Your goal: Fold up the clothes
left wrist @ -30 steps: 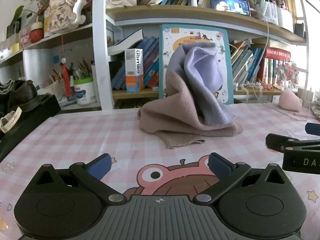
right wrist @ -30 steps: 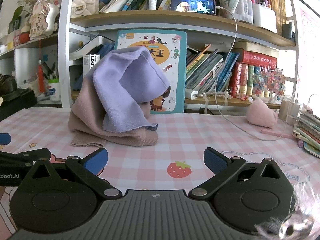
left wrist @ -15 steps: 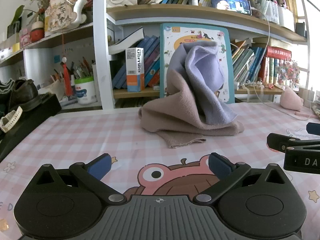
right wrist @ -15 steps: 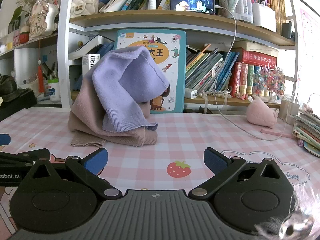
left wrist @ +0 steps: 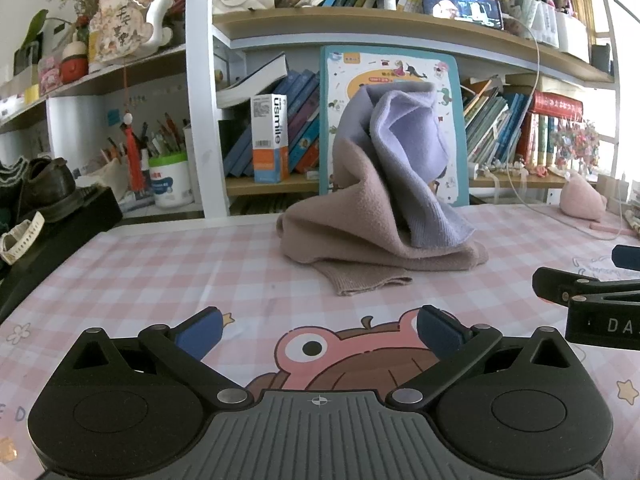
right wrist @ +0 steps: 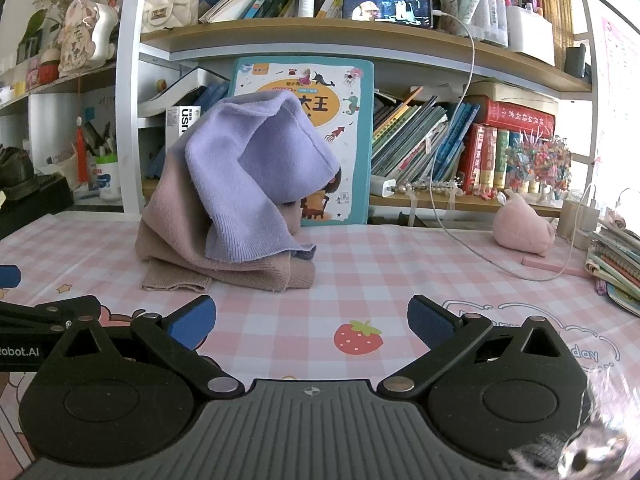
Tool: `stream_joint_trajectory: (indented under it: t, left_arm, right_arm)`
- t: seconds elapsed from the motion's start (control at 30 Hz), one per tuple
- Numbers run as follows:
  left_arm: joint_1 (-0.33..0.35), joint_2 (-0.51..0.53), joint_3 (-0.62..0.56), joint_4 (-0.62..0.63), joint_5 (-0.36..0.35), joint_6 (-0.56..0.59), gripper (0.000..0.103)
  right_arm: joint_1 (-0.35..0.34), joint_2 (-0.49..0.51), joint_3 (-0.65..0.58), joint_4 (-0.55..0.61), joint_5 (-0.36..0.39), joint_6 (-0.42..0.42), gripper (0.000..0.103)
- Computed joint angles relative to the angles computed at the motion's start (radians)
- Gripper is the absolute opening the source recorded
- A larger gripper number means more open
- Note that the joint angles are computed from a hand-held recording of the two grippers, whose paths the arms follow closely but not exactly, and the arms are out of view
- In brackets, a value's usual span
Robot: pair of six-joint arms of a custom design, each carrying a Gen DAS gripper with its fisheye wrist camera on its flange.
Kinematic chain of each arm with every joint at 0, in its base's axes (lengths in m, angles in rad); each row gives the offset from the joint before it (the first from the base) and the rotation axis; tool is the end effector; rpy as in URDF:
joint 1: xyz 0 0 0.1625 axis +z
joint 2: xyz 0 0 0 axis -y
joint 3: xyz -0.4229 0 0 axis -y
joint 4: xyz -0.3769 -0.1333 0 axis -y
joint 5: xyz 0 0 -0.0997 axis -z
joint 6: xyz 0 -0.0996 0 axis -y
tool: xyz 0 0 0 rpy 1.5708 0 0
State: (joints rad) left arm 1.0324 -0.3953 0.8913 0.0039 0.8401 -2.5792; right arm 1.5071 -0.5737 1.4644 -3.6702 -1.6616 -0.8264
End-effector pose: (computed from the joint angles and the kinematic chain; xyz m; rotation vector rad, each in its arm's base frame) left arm -0.2075 -0.7370 0.0229 0.6983 2.0572 -1.2471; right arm 0.0782 -0.7267 0.1571 0.7568 -2.0735 1.3319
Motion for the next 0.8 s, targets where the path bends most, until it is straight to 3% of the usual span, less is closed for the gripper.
stream_joint_trajectory:
  t: [0.8]
  left_arm:
    - [0.001, 0.005, -0.016, 0.019, -0.003, -0.009, 0.103]
  right_arm:
    - [0.001, -0.001, -0.001, 0.005, -0.003, -0.008, 0.103]
